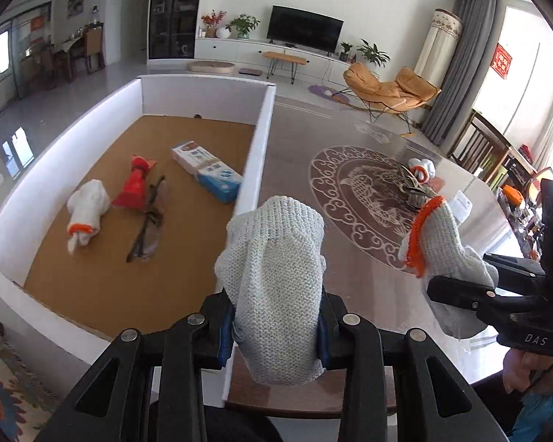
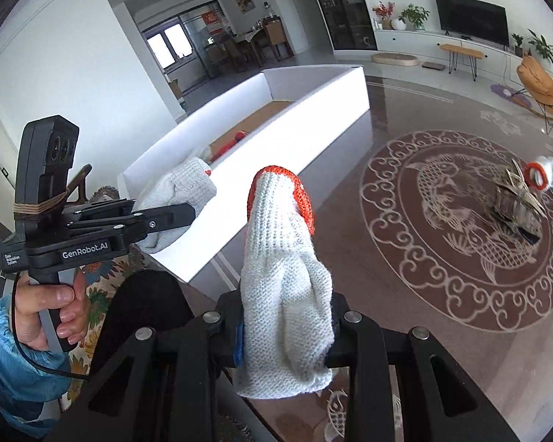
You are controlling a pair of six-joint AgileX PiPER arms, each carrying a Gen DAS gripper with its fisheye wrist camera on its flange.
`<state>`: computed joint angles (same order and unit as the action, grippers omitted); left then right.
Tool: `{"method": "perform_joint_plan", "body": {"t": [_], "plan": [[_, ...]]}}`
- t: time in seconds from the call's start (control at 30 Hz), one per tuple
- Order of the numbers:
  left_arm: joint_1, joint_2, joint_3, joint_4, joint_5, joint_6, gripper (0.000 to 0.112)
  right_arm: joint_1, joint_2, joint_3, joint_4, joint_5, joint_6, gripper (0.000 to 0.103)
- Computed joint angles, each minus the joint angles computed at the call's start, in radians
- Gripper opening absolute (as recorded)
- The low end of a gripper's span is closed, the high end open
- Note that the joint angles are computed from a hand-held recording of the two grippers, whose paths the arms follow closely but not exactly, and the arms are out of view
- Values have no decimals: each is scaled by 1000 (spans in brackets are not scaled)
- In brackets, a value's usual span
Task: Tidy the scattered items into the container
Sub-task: 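Carry both gloves over the cardboard container with both tools, then open both tools to drop the gloves into the container, then move both open tools back over the hair clips on the table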
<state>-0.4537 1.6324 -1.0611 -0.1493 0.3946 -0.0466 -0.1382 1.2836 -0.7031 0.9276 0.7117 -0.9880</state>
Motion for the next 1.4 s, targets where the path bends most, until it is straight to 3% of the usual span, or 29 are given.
{"method": "perform_joint_plan", "body": {"t": [0.13,0.27,0.43,0.6,0.73,0.87,1.0,1.17,1.23,1.27,1.3,1.4], "plan": [[221,55,-89,-59,85,133,34,329,197,-300,-98,-105,256,29],[340,189,-237,-85,204,191,34,507,485,-653,-300,-63,507,29],[366,340,-400,-38,354,160,36,619,764,-1003,-568,99,775,29],[360,416,-490,15,432,105,44,641,920,-1175,-654,257,836,36],[346,420,-498,11,432,114,73,647,947,-1195,-678,268,791,52],[317,390,-467,109,393,14,74,647,922,-1168,-713,230,800,54],[290,294,-381,148,316,-56,74,627,785,-1012,-730,109,800,54],[138,149,-293,185,247,-104,76,520,536,-679,-667,-114,723,54],[49,118,-281,181,230,-123,87,452,441,-530,-659,-195,699,54],[-2,113,-275,190,212,-151,97,409,389,-446,-646,-234,677,54],[-57,117,-273,209,196,-190,100,362,338,-363,-636,-269,658,54],[-208,199,-315,218,170,-254,101,158,213,-133,-567,-355,525,54]]}}
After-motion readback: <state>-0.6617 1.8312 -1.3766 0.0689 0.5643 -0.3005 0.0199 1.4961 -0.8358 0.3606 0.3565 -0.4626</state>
